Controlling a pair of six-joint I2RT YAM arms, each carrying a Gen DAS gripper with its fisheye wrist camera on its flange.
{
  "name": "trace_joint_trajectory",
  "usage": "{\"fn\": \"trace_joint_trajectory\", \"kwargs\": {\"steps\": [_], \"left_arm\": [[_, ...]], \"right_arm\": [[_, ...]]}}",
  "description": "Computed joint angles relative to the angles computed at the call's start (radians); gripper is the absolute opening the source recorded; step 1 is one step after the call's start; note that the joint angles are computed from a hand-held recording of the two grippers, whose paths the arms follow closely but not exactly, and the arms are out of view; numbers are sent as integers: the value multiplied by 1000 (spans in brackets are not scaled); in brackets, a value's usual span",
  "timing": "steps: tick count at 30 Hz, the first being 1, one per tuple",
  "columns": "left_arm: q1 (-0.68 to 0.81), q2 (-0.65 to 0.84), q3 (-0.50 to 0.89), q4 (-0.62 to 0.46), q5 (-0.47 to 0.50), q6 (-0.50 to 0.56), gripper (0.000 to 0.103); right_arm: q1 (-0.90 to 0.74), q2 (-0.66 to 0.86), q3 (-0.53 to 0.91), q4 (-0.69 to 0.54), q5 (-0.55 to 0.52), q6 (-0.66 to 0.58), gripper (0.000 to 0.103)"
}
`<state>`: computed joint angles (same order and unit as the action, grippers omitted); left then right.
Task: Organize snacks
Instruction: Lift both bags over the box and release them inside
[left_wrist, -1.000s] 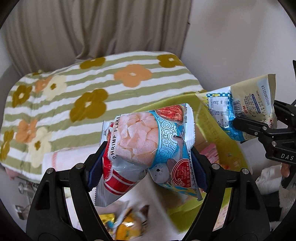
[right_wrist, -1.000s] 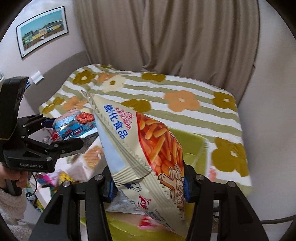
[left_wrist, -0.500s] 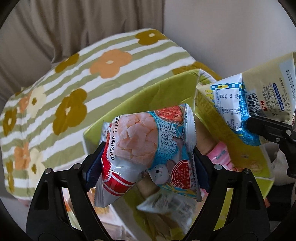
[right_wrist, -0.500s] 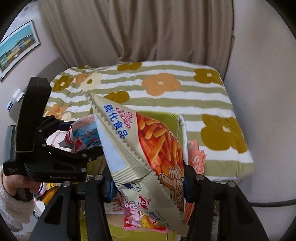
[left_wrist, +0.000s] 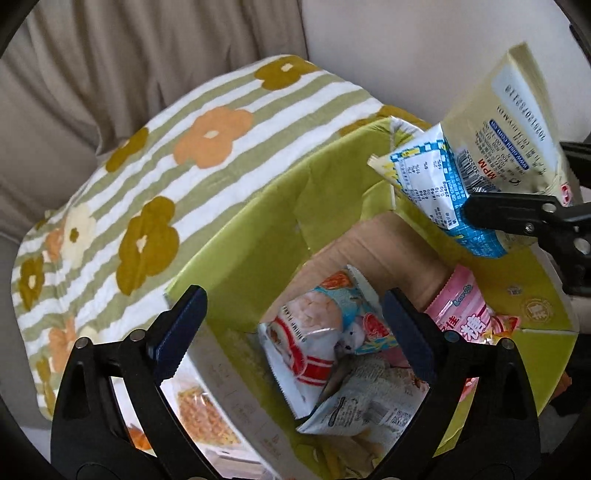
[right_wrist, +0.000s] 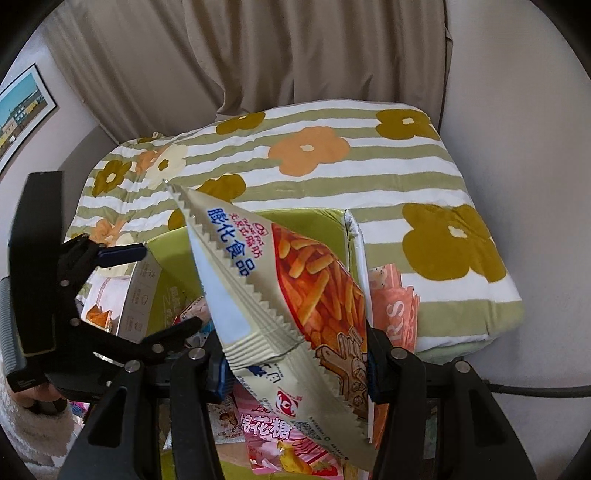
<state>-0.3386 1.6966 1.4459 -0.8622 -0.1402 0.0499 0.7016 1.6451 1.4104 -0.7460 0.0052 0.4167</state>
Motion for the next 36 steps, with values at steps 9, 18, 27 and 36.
{"fn": "trace_joint_trajectory", "kwargs": {"steps": [9,18,27,36], "left_arm": [[45,-114,-94,-19,23,-44,95],[77,-173,-140,-14,63,-95,95],[78,-246,-202,-17,49,-138,95],[56,-410,-242,-80,3,-217,95]], "right_arm": [[18,9,5,-25,2,-9,49],[33,50,8,10,10,-26,64],[64,-53,-126,159,21,-4,98],[117,-141,-87,15,58,-32,98]]}}
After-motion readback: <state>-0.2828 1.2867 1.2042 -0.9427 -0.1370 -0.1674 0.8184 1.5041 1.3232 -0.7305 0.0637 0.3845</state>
